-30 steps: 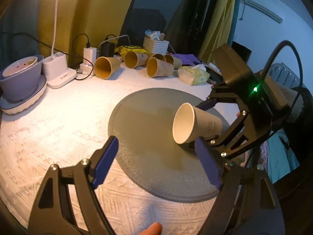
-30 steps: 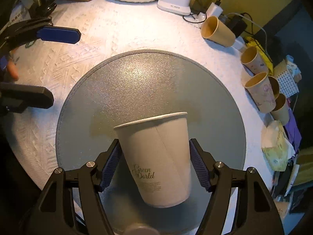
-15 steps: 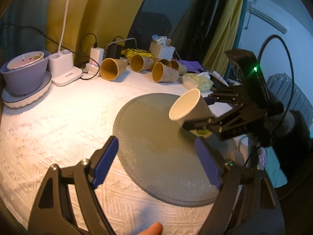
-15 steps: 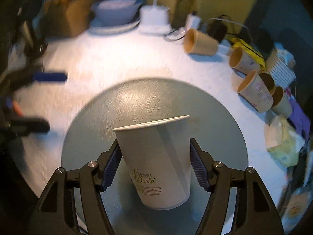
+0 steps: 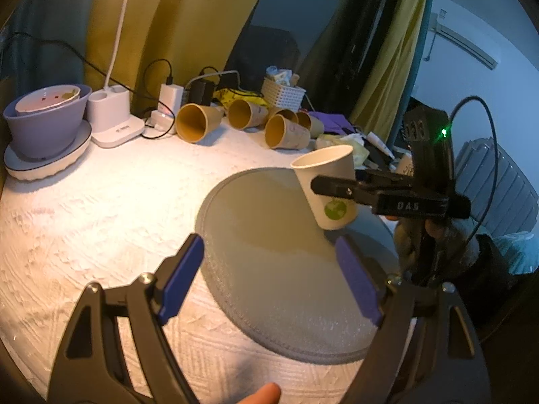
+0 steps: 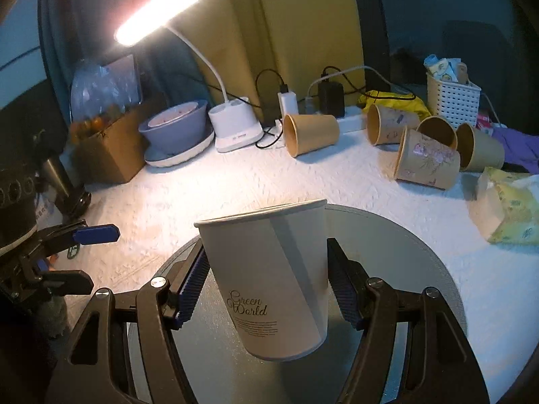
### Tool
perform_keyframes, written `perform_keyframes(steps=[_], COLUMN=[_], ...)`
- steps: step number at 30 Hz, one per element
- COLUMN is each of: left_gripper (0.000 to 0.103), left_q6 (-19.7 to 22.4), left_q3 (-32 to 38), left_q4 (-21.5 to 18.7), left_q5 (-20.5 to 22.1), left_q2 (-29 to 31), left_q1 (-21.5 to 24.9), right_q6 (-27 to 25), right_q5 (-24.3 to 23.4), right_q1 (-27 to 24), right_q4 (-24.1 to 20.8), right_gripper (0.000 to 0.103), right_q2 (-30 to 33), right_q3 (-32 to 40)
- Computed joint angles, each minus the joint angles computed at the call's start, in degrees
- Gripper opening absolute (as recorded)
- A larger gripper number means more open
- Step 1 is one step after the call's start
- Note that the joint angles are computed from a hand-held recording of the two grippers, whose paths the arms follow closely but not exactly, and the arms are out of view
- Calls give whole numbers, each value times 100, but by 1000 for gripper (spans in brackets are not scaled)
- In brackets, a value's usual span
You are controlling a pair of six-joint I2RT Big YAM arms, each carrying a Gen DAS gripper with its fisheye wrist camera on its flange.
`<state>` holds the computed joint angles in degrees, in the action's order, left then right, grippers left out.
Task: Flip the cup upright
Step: 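Lower the upright cup onto the grey mat and open the right gripper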
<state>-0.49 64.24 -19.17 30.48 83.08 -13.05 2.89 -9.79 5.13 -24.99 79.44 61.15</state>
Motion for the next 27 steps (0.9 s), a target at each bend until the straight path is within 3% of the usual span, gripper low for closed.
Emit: perform_keyframes(steps=[7, 12, 27], left_gripper=[82, 82, 82], left_q6=[11, 44, 164], left_q3=[10, 31, 45], left_q4=[-29, -60, -93], left_q5=[9, 24, -120], left_q2=[0, 4, -3], left_q1=[-32, -49, -123], right_q6=[229, 299, 65], right_q5=[-99, 57, 942], right_q1=[-113, -152, 0], right_q4=[273, 201, -184], right_gripper=[71, 71, 71], right_q2=[-190, -313, -479], right_q3=[-308, -422, -481])
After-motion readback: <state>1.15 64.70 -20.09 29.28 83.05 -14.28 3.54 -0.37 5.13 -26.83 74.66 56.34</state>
